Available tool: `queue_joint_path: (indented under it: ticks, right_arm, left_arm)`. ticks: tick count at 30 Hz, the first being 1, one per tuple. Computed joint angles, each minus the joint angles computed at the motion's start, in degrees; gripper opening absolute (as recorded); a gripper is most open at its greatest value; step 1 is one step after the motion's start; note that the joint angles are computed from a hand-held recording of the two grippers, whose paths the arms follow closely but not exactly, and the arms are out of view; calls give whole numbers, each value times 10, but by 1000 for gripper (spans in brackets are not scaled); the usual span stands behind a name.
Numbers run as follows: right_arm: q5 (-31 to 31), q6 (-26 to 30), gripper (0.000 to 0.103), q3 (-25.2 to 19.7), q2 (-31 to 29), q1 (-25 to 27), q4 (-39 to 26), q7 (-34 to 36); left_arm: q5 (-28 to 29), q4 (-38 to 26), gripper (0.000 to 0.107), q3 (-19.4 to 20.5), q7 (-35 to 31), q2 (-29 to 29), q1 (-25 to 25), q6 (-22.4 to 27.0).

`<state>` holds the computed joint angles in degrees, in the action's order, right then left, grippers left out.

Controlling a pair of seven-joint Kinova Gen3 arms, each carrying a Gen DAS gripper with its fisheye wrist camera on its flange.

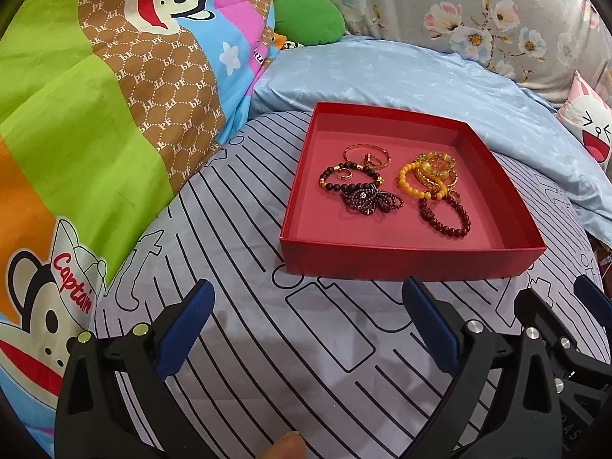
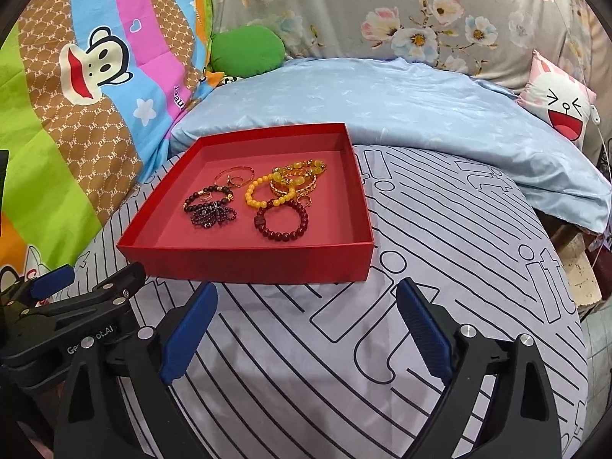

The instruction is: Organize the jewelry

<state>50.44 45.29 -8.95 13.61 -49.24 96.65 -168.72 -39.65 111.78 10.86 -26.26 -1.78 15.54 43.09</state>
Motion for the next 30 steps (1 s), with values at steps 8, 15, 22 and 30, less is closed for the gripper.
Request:
queue_joint_path:
  ticks: [8, 15, 22, 30]
  right_arm:
    - [1, 9, 91, 0, 1, -5, -1, -11]
    - [0, 8, 97, -3, -3, -1, 6, -19]
    - [1, 11, 97, -4, -4, -1, 8, -26]
    - [-4, 12, 97, -4, 0, 0, 7, -25]
  left_arm:
    - [-5, 4, 94, 3, 6, -1, 2, 0]
    - [-3, 5, 96, -3, 0, -1, 7, 1]
    - [-10, 3, 96, 4, 5, 2, 8, 10]
    - [-14, 0, 96, 3, 4, 6, 11, 13]
